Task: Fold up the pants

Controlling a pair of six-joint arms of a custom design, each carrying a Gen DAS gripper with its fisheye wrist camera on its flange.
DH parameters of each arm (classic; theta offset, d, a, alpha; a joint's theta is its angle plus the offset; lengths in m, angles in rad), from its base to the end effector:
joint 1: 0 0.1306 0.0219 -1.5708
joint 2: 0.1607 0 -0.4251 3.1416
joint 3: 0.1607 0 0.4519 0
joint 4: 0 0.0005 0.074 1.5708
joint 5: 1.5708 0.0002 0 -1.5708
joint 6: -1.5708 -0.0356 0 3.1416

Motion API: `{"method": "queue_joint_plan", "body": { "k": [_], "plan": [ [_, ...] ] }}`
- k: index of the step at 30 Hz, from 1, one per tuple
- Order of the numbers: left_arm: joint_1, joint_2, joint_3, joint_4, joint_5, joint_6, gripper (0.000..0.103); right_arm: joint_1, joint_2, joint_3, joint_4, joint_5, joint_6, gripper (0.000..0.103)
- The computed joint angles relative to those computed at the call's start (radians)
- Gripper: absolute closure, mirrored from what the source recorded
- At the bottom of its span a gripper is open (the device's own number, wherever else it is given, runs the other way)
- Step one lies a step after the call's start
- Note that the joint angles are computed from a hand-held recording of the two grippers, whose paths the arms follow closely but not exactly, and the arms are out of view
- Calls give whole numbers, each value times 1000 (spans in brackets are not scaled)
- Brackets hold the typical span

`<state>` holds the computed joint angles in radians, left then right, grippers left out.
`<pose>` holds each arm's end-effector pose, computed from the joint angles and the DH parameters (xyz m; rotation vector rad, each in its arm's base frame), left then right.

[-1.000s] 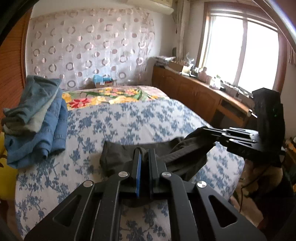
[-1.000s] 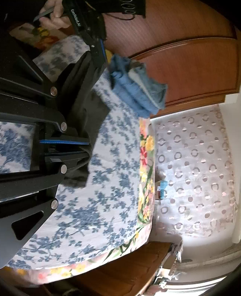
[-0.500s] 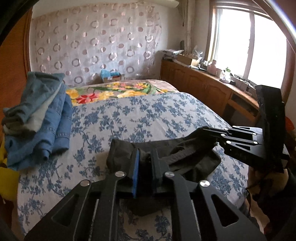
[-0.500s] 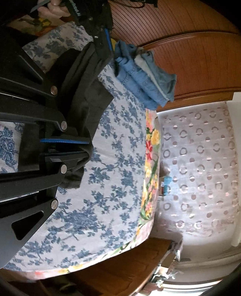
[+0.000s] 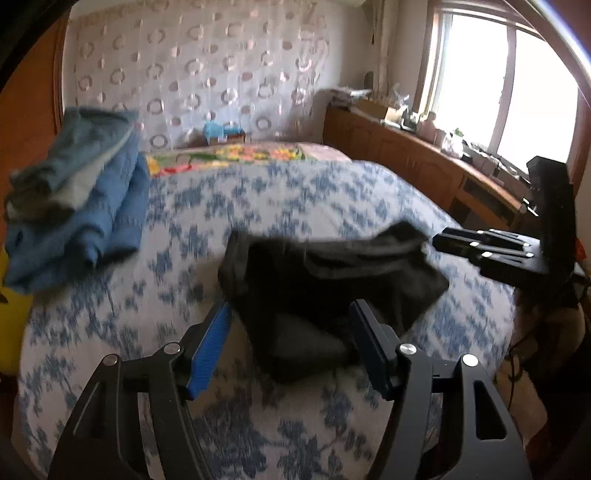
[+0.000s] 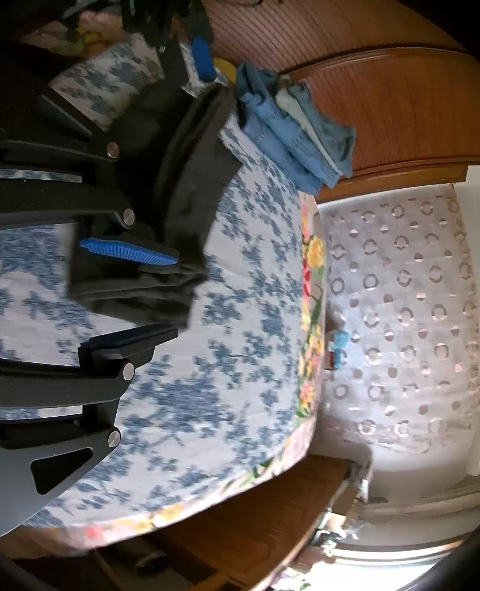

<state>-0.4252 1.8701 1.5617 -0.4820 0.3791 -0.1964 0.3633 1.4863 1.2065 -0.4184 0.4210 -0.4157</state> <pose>0.6470 -0.3080 0.2981 0.8957 2.1819 -0.5586 0.5382 0.1885 0.3611 0.2752 2.1809 -0.0451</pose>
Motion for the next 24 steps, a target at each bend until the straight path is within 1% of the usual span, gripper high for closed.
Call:
{"method": "queue_joint_plan", "body": {
  "k": [7,9,11,13,14,16,17,20,21,22,24],
  "plan": [
    [2,24,0,-37,-6,-13,36,1,-33,-62,-2,-88,-20,68],
    [2,29,3,-43,15,-17,36,-3,-30,-65,-8,-97,-19,68],
    [-2,31,3,-42,12,-23,39,-7,-19,-56,-15,-105,-20,68],
    [-4,32,2,-44,12,-33,47,-12,-7,-43,-24,-112,-26,68],
    [-6,34,3,-47,15,-40,48,-12,-1,-36,-28,-116,-28,68],
    [-8,40,9,-53,20,-54,56,-13,8,-31,-33,-120,-31,68],
    [-9,48,18,-60,15,-59,58,-13,12,-28,-33,-118,-30,68],
    [-9,54,30,-69,16,-57,72,-13,18,-24,-31,-117,-31,69],
    [-10,54,30,-65,12,-61,79,-13,19,-24,-29,-115,-28,78],
    [-12,50,26,-58,6,-65,85,-12,20,-25,-29,-107,-20,82],
    [-9,40,13,-38,8,-60,87,-12,19,-31,-17,-105,-11,92]
  ]
}}
